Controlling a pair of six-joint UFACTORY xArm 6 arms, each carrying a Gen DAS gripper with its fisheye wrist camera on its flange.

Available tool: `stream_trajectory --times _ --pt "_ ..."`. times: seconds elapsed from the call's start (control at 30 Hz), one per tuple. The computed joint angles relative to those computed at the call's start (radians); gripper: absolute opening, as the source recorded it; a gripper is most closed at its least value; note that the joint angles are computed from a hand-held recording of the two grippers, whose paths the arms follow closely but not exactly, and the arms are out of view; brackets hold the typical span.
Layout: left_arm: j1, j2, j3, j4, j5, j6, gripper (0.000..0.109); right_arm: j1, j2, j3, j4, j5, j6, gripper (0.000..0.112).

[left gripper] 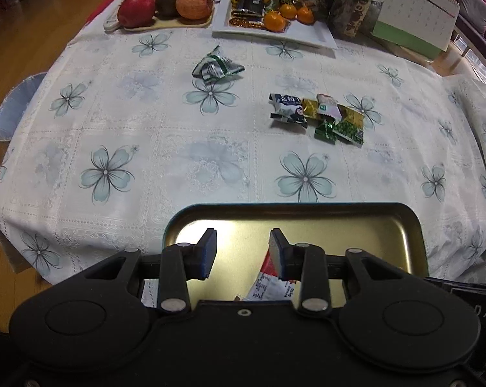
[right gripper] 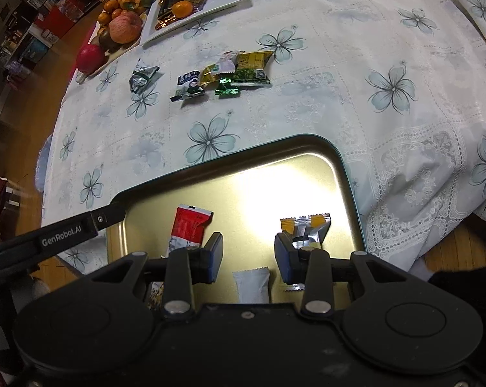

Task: Organize snacks
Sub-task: 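Move both open tools away from the tray back toward the snack pile, then close the right tool on the yellow packet while the left tool closes on the green-white packet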

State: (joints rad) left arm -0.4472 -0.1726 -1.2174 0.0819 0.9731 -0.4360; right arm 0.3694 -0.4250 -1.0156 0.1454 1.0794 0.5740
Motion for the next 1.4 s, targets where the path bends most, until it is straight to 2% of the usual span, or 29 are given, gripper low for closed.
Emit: stream_trajectory --times 0.17,0.33,0.53,0.7,0.87,0.97,1.2,1.33,1.4 --pt "-0.002 0.033 -0.040 0.017 0.027 -0.005 0.044 -0.030 0.075 -0.100 0.026 0.019 -0.064 0.039" --pt "-0.004 0.110 -0.162 0.040 0.076 0.024 0.044 -0.090 0.211 -0.235 0.074 0.047 -0.115 0.039" --pt "0.030 0.274 -0.412 0.024 0.159 0.054 0.044 -0.131 0.380 -0.422 0.050 0.073 -0.149 0.039" --pt "0.043 0.384 -0.630 0.021 0.220 0.093 0.044 -0.159 0.466 -0.547 0.056 0.104 -0.162 0.039" --pt "0.048 0.508 -0.833 0.066 0.278 0.105 0.044 -0.165 0.536 -0.642 0.001 0.095 -0.132 0.039" --pt "0.067 0.560 -0.885 0.048 0.275 0.120 0.044 -0.177 0.585 -0.683 -0.002 0.099 -0.115 0.039" --pt "0.109 0.654 -0.890 0.031 0.190 0.159 0.045 -0.181 0.729 -0.764 -0.042 0.106 -0.067 0.039" --pt "0.130 0.786 -1.063 0.019 0.272 0.136 0.044 -0.183 0.787 -0.782 -0.032 0.044 -0.063 0.041" --pt "0.135 0.817 -1.099 0.018 0.265 0.162 0.045 -0.183 0.814 -0.797 -0.046 0.038 -0.032 0.042"
